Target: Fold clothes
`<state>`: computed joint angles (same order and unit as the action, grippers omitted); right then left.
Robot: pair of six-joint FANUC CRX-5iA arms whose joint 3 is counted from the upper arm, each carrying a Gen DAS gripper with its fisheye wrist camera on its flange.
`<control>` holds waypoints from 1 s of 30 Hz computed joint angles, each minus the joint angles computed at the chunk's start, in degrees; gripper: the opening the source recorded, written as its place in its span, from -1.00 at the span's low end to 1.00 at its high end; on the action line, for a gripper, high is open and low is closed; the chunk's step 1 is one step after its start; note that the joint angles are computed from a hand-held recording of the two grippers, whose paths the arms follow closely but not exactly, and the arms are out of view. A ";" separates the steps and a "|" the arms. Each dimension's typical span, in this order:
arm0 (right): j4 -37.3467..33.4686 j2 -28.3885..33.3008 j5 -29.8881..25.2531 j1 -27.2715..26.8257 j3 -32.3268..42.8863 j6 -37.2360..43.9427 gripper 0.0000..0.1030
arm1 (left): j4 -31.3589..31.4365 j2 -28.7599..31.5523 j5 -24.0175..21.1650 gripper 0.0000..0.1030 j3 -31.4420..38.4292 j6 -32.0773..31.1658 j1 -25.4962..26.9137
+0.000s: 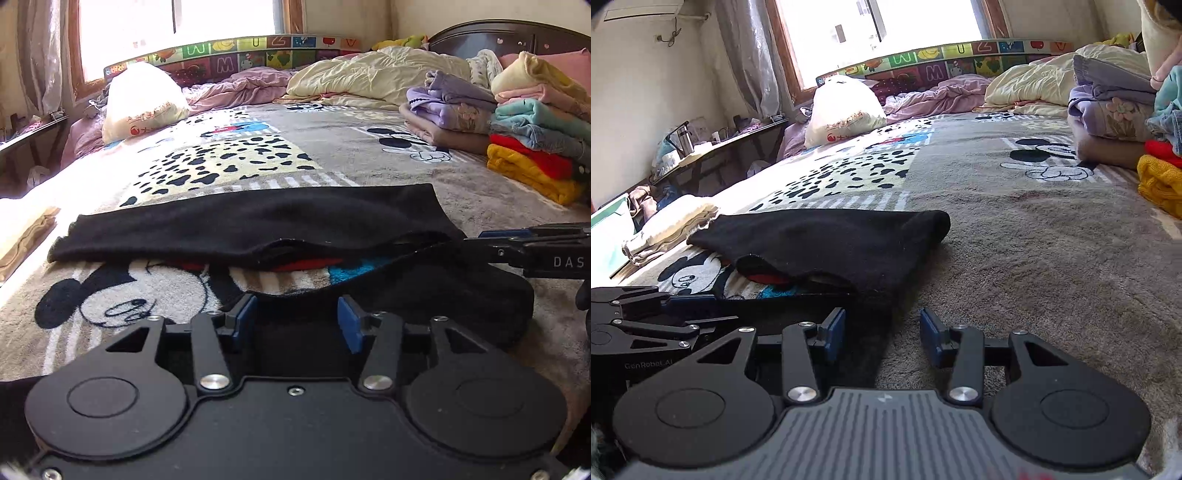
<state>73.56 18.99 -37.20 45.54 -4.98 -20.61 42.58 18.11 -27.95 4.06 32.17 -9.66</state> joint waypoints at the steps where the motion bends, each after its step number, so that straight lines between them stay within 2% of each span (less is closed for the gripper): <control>1: 2.28 -0.47 0.48 -0.25 -0.83 -1.34 -0.12 | 0.73 -1.13 0.93 -0.05 -1.07 -0.64 0.51; 4: 6.85 -1.99 2.43 -0.76 -2.62 -1.79 -0.12 | 2.62 -4.76 4.38 -0.05 -3.59 -1.62 2.92; 7: 5.79 -4.31 4.11 0.50 -3.00 6.53 -0.09 | 2.44 -8.23 5.40 0.01 -5.49 -6.53 5.90; 9: 0.47 -5.18 3.24 2.70 -1.55 17.21 -0.08 | -0.22 -10.98 7.11 0.08 -7.92 -12.02 7.57; 11: -4.82 -4.62 -1.04 5.70 1.31 30.63 -0.05 | -3.76 -13.26 7.88 0.10 -10.30 -16.27 9.37; 15: -12.31 -3.01 -8.39 10.46 4.88 51.03 0.00 | -13.10 -16.33 6.21 0.10 -12.95 -16.46 13.15; 18: -11.76 -1.89 -11.87 12.31 4.04 53.80 -0.01 | -18.18 -17.82 6.37 0.10 -14.42 -15.32 14.84; 21: -8.43 0.23 -14.81 12.87 5.04 53.72 -0.03 | -15.54 -18.32 6.24 0.09 -15.63 -16.33 15.51; 24: -5.56 0.54 -11.14 11.74 5.61 53.81 -0.02 | -13.31 -18.12 6.81 0.08 -16.17 -19.84 15.05; 27: -15.59 4.40 -12.63 11.51 11.68 65.80 0.02 | -18.37 -17.77 9.18 0.04 -15.67 -22.38 14.02; 29: -12.90 3.45 -9.27 10.50 8.74 62.39 0.02 | -21.39 -17.25 8.29 0.00 -14.58 -22.04 14.03; 30: -12.19 3.19 -9.60 10.61 8.25 61.60 0.02 | -22.68 -16.92 7.44 0.00 -13.91 -21.51 14.12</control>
